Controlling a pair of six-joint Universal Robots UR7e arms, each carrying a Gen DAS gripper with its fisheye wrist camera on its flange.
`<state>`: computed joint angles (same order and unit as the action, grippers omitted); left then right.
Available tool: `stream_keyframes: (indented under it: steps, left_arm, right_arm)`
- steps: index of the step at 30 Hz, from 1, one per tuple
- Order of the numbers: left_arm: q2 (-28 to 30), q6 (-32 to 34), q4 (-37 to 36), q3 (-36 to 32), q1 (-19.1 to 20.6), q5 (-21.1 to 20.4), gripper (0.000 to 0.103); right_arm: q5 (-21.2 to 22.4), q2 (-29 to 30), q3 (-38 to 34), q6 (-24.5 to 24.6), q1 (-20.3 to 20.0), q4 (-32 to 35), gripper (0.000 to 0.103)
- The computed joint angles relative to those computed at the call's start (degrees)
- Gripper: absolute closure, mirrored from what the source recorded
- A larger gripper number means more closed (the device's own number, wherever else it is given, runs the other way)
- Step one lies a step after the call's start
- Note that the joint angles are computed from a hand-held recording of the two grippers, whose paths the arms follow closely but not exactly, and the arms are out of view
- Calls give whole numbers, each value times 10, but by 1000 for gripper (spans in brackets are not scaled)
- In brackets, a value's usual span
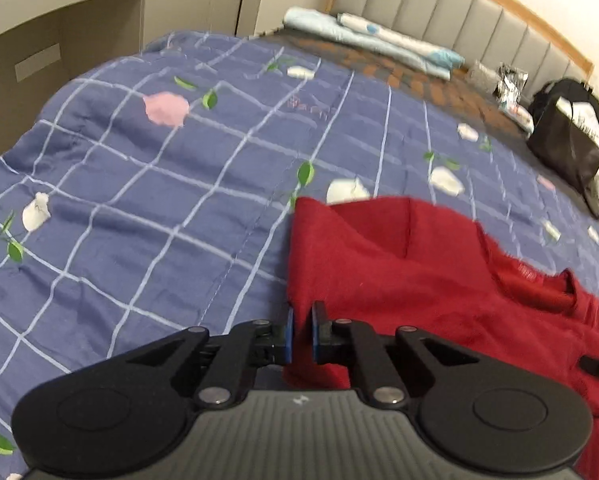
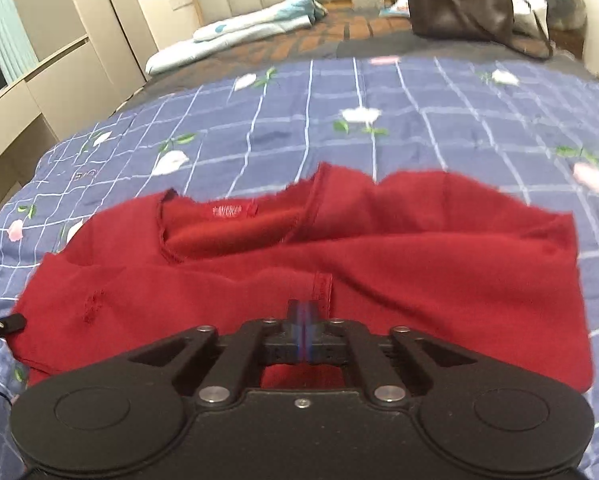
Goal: Fold small clothes
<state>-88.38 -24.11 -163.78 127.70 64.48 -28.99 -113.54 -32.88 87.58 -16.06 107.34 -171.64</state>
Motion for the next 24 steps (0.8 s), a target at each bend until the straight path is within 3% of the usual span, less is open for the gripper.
stream_keyframes:
  steps: [3, 5, 6, 8, 9, 12, 14, 15, 16, 17, 18, 19, 24]
  left_arm:
    - [-2, 9, -3, 5, -11, 12, 95]
    - [-2, 2, 8, 3, -8, 13, 95]
    - [-1, -4, 17, 1, -5, 14, 95]
    - [2, -5, 18, -1, 2, 14, 95]
    - [5, -7, 20, -3, 7, 11, 95]
    - [9, -15, 46, -14, 25, -11, 92]
    - [2, -21, 35, -10, 25, -18, 84]
    - [-5, -27, 36, -7, 23, -20, 69]
    - [-13, -36, 42, -5, 21, -26, 45]
    - [-22, -47, 46, 0, 17, -27, 34]
    - [-30, -53, 42, 8, 10, -23, 22]
    - [-38, -56, 41, 16, 2, -17, 18]
    - [-108, -124, 152, 49, -41, -6, 7]
  right_arm:
    - [18, -6, 14, 12, -5, -4, 64]
    - [20, -5, 17, 19, -6, 3, 62]
    - [17, -4, 15, 24, -6, 13, 63]
    - [-3, 3, 11, 18, -1, 18, 77]
    - [-24, 10, 7, 1, 4, 12, 90]
    - [-37, 15, 2, -16, 6, 13, 89]
    - [-38, 15, 3, -23, 5, 14, 88]
    - [-38, 14, 4, -25, 5, 13, 84]
    - [-32, 9, 9, -23, 4, 11, 77]
    - [-27, 4, 14, -18, 3, 7, 72]
    - [-21, -2, 22, -14, 1, 4, 59]
    - [-17, -9, 32, -13, 0, -2, 48]
    - [-13, -57, 97, -8, 0, -15, 23]
